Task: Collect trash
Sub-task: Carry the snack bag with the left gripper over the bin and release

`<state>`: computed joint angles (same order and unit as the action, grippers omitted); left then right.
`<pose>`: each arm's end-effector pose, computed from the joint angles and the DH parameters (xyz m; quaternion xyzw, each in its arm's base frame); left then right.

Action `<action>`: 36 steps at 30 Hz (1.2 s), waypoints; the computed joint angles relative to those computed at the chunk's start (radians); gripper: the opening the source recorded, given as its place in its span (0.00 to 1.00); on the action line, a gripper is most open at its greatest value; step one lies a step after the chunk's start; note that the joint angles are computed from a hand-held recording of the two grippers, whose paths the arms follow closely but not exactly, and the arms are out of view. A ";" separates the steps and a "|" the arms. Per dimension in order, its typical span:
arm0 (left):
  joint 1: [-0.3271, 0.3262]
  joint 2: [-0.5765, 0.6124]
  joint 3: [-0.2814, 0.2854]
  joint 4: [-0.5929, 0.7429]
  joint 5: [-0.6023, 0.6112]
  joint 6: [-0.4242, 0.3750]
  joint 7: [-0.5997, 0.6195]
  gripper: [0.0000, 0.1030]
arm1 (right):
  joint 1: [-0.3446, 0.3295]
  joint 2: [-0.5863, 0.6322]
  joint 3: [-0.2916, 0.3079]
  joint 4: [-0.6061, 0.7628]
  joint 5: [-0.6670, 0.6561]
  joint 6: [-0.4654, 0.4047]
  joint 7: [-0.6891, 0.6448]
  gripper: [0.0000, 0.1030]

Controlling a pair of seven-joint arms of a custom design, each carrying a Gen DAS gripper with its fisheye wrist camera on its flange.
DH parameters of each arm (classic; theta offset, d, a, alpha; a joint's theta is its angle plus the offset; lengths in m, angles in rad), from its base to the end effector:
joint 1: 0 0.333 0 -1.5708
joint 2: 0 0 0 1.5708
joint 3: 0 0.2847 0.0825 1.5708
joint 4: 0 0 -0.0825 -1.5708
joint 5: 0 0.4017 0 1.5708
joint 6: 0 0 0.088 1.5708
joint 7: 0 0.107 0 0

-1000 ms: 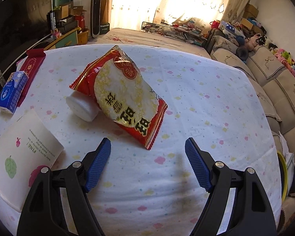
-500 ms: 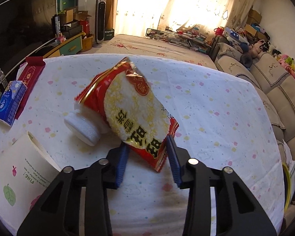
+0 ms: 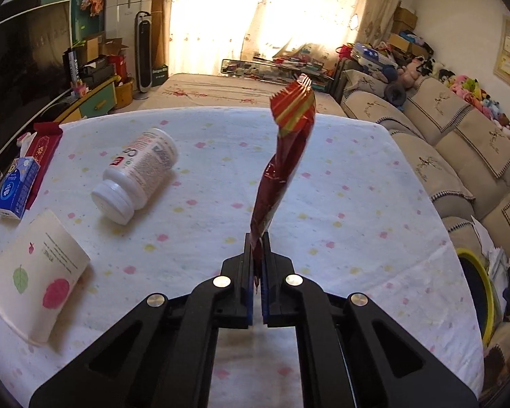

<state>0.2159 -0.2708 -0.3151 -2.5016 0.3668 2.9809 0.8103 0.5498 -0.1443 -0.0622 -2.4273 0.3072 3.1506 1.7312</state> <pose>0.5021 -0.0768 0.4175 -0.7473 0.5513 -0.2792 0.2444 0.4850 0.2263 0.4209 -0.6466 0.6368 -0.1244 0.4012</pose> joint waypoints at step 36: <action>-0.693 0.607 0.109 0.733 -0.127 -0.312 0.208 0.48 | -0.170 -0.324 -0.147 -0.365 -0.434 0.115 0.377 0.57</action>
